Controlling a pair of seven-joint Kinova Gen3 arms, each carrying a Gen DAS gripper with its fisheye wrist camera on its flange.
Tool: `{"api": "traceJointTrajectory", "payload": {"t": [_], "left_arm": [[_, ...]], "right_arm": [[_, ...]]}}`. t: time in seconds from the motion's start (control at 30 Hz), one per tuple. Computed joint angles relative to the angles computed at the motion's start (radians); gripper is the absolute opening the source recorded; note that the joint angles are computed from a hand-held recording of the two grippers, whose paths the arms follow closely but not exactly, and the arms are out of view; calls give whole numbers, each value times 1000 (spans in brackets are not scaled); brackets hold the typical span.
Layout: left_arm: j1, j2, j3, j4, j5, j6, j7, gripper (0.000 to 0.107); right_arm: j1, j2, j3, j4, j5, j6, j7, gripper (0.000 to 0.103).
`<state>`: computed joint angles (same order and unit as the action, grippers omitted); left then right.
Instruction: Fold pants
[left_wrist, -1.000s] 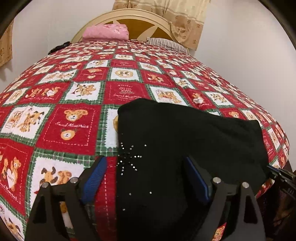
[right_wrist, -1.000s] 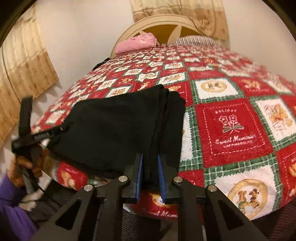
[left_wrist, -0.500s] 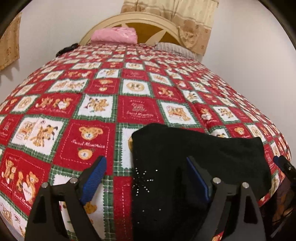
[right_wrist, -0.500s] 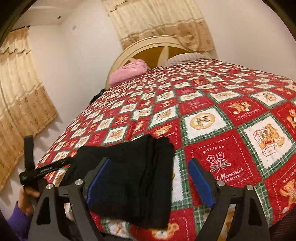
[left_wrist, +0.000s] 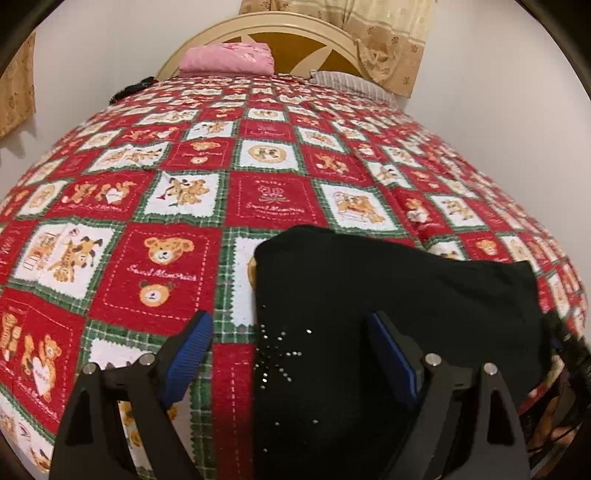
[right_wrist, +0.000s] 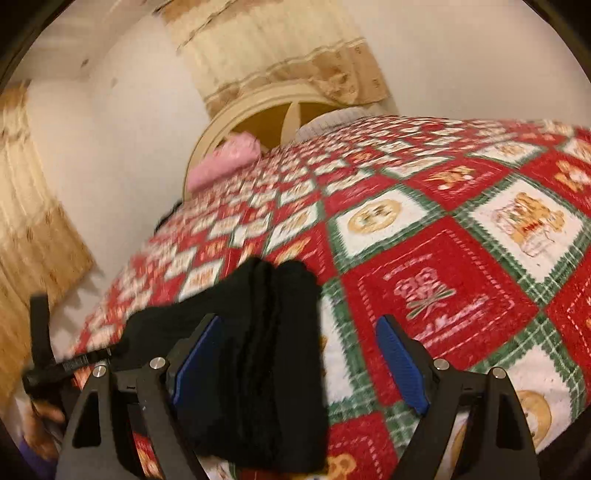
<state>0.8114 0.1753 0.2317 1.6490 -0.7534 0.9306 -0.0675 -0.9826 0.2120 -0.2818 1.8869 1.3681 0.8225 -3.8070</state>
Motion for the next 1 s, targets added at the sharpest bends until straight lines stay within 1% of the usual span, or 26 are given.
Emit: {"api": "traceJointTrajectory", "payload": {"t": [0.07, 0.1, 0.13, 0.17, 0.2, 0.23, 0.3, 0.33, 0.37, 0.4, 0.47, 0.5, 0.53, 0.6, 0.7, 0.77, 0.83, 0.93, 1.0], "left_arm": [[-15, -41, 4, 61, -17, -80, 62, 89], [-42, -58, 25, 93, -34, -121, 103, 89], [-87, -79, 62, 126, -37, -161, 144, 89], [-126, -90, 93, 154, -50, -202, 184, 89], [-149, -101, 107, 180, -63, -243, 225, 89], [-156, -121, 104, 210, -77, -283, 264, 89], [-127, -142, 50, 249, -92, -350, 295, 89], [-121, -142, 38, 251, -79, -361, 285, 89], [-126, -136, 44, 241, -57, -355, 260, 89], [-128, -129, 53, 227, -46, -336, 237, 89], [-122, -99, 75, 177, -21, -268, 166, 89], [-103, -82, 69, 152, -18, -233, 143, 89], [-94, -75, 67, 144, -15, -214, 135, 89], [-81, -76, 55, 141, 1, -206, 130, 89], [-90, -100, 48, 160, 58, -250, 115, 89], [-111, -118, 46, 180, 115, -299, 86, 89], [-126, -131, 47, 202, 137, -352, 96, 89], [-161, -151, 42, 250, 172, -459, 103, 88], [-193, -173, 37, 292, 205, -539, 117, 85]], "right_arm": [[-25, -1, 33, -15, -41, -23, 33, 86], [-25, 1, 34, -18, -45, -33, 24, 86], [-11, 6, 16, -23, -47, -33, 28, 86], [1, 14, -2, -35, -54, -33, 47, 86], [-2, 20, -2, -48, -70, -37, 83, 86], [-6, 23, 1, -54, -76, -50, 102, 86], [-29, 39, 7, -73, -90, -29, 138, 85], [-43, 49, 11, -86, -101, -2, 161, 82], [-46, 55, 10, -91, -106, 13, 169, 72], [-61, 54, 27, -84, -103, 14, 161, 64], [-48, 30, 35, -47, -77, -32, 102, 56], [-37, 22, 36, -32, -66, -60, 77, 54], [-28, 17, 36, -21, -55, -79, 57, 54], [-21, 14, 31, -10, -37, -86, 38, 54], [-14, 15, 23, -9, -30, -94, 54, 54], [1, 5, 25, 14, 5, -133, 12, 54], [11, -1, 21, 31, 36, -151, -33, 54], [20, 1, 10, 28, 34, -149, -25, 54], [29, -4, 9, 36, 44, -167, -40, 54]]}}
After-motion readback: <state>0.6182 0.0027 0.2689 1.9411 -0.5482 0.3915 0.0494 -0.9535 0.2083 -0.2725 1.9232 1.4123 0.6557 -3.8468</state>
